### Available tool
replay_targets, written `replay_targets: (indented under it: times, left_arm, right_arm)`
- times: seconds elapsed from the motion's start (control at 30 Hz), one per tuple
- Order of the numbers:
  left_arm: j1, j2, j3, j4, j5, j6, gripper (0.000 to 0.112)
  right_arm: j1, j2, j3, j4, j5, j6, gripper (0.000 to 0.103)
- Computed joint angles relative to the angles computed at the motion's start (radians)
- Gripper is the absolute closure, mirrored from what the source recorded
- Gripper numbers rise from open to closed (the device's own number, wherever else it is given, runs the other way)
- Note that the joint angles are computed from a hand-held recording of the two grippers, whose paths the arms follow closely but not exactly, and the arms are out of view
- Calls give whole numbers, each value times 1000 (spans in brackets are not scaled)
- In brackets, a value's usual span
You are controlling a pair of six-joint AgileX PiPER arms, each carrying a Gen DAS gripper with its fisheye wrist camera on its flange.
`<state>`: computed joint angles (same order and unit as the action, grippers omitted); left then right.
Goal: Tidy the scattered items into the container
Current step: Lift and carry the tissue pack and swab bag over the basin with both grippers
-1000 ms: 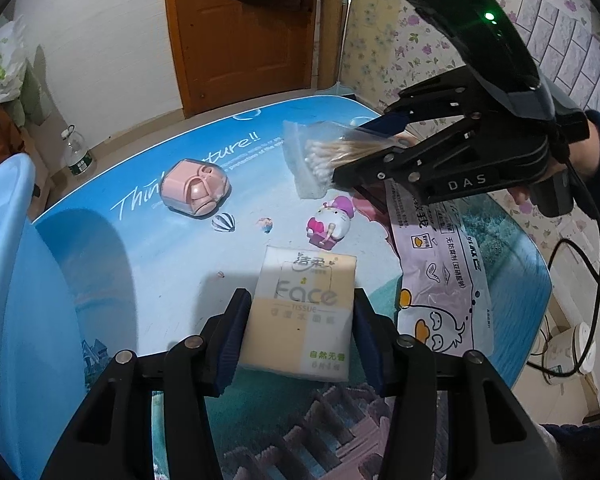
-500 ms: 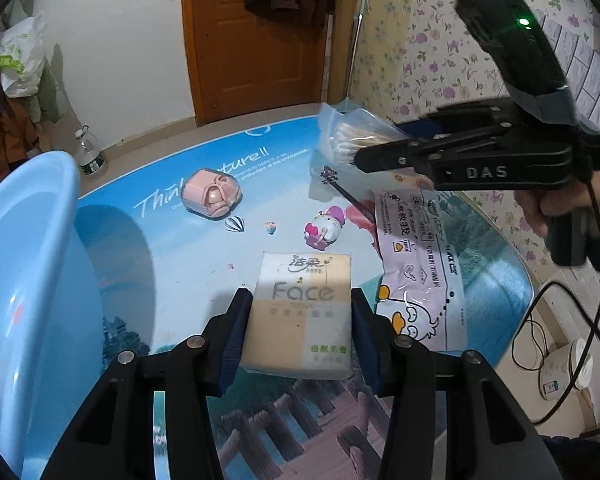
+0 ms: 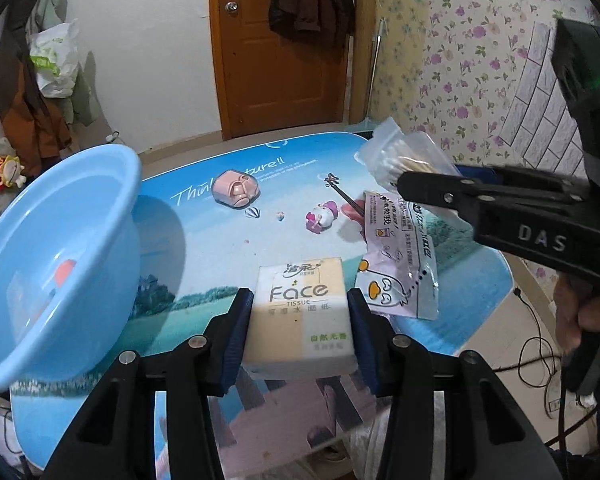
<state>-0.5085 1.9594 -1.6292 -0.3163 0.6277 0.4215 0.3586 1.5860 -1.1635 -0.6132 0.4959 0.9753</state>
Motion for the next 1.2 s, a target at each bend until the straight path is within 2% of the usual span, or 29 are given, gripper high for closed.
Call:
replay_targets:
  times: [0.07,0.2,0.4,0.53,0.7,1.2]
  left_arm:
    - [7,-35,54,-30,-29,16,67]
    - [15,-95,163,-78,-107,33,67]
    - [21,-150,238,-50,-156,-7,67]
    - [19,-190,273,-1,-197,-58,67]
    - [32,-217,288,2,-208,-78,67]
    - [67,-239,298,-72,-195,-27,67]
  right_arm:
    - [27,-29,31,-47,3,103,67]
    - [101,-62,95,-243,35,403,67]
    - [199,-65,144,-398,87,630,68]
    - [258,-58,139,-434,145,688,68]
    - [299,-37,94,-452,204,693,68]
    - [329,-31,66,-433,263,676,68]
